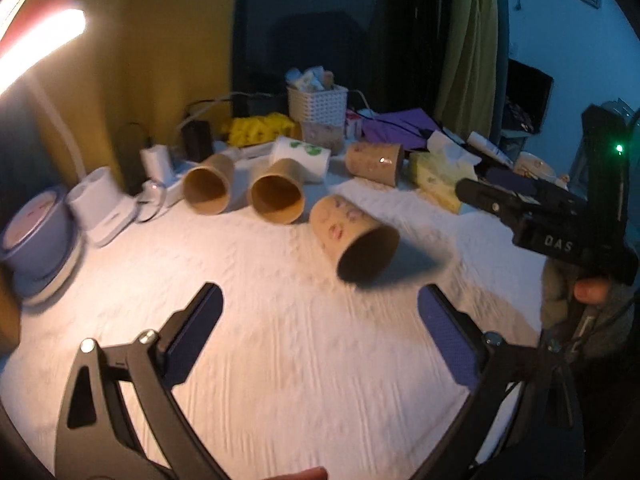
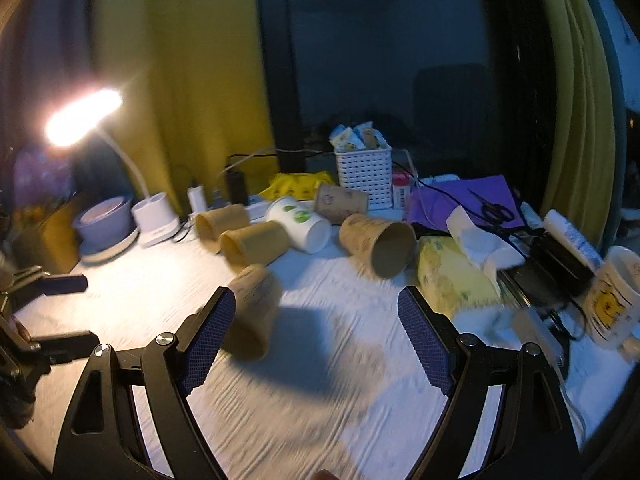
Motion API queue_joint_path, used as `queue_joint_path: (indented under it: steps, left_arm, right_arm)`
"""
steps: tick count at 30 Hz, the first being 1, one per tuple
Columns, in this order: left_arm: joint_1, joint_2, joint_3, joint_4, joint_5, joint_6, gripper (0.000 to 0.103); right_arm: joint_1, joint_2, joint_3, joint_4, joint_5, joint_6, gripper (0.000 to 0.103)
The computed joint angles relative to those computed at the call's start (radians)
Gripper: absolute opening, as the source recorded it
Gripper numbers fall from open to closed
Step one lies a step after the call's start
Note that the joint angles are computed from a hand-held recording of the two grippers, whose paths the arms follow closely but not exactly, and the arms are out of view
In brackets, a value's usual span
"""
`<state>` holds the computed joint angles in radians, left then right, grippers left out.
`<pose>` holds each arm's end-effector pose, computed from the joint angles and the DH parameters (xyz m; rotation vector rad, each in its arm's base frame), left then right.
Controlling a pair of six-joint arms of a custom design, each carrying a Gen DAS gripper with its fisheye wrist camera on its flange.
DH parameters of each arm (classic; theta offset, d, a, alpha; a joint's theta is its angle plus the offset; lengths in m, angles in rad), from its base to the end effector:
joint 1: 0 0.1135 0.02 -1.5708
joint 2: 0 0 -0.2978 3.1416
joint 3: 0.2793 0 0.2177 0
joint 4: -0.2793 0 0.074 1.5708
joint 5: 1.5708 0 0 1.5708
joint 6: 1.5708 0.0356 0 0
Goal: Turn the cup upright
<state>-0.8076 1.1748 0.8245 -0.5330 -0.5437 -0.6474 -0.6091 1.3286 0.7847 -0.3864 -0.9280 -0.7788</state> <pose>0.1437 -0.1235 0.2921 -0.0444 2.2940 -0.0682 0.1932 -0.1000 0.2692 -0.5161 2.0270 0.3561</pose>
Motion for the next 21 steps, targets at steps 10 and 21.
queue_joint_path:
  steps: [10,21]
  left_arm:
    - [0.389,0.365,0.318,0.045,0.305,0.405,0.099]
    - [0.453,0.742,0.778,-0.183,0.242,0.927,0.098]
  right_arm:
    - [0.230,0.264,0.240,0.175,0.187,0.244,0.086]
    - [0.302,0.428,0.469,0.107,0.270,0.320,0.086]
